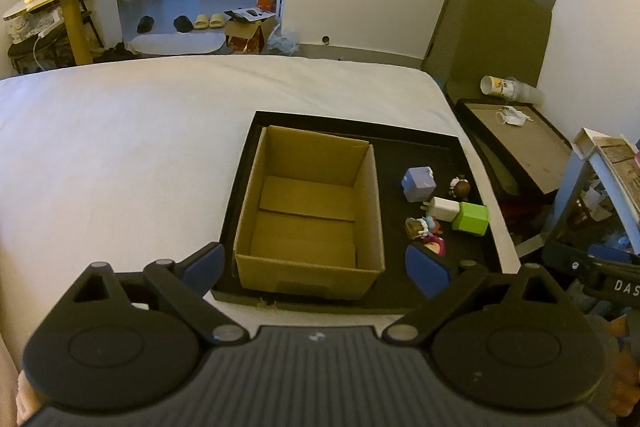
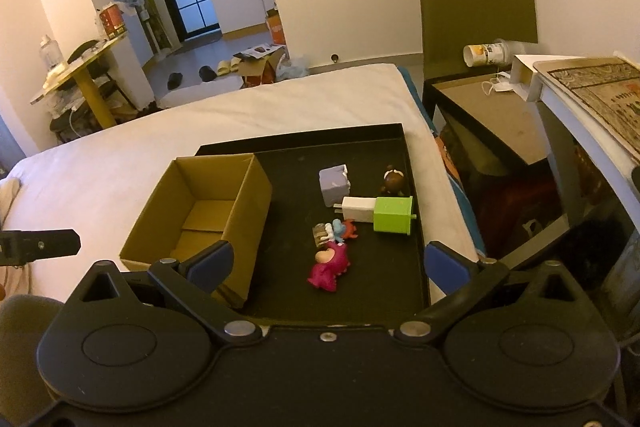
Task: Organize rigid objects
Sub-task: 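Move the right gripper over the pink-red hooded figurine while the left gripper rests on the box wall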
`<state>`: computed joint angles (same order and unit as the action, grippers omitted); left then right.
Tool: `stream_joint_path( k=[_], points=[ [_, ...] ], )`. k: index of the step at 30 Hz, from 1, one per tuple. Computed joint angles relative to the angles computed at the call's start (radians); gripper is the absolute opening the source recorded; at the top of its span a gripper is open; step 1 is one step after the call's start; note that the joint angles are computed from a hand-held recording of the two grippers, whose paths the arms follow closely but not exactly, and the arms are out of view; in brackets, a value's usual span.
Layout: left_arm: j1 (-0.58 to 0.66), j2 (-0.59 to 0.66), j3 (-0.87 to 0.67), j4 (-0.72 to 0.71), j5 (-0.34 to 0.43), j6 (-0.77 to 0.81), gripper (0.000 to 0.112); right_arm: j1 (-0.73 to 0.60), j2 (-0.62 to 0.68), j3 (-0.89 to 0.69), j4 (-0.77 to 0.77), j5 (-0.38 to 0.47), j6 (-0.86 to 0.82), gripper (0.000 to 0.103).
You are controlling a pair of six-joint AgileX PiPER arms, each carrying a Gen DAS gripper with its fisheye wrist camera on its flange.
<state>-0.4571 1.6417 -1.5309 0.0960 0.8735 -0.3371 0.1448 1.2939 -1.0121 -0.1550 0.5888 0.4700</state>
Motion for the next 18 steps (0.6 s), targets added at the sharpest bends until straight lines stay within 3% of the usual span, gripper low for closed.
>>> stream_joint_path(
  k=[11, 18],
  points=[
    [0.041, 0.111, -0.127, -0.004, 0.054, 0.014, 0.093, -0.053, 0.103, -0.073, 0.077, 0.001, -0.082, 0.102],
    [0.072, 0.194, -0.225, -0.028, 0.105, 0.042, 0.082, -0.076, 0.165, -0.122, 0.109, 0.005, -0.114, 0.102]
  ],
)
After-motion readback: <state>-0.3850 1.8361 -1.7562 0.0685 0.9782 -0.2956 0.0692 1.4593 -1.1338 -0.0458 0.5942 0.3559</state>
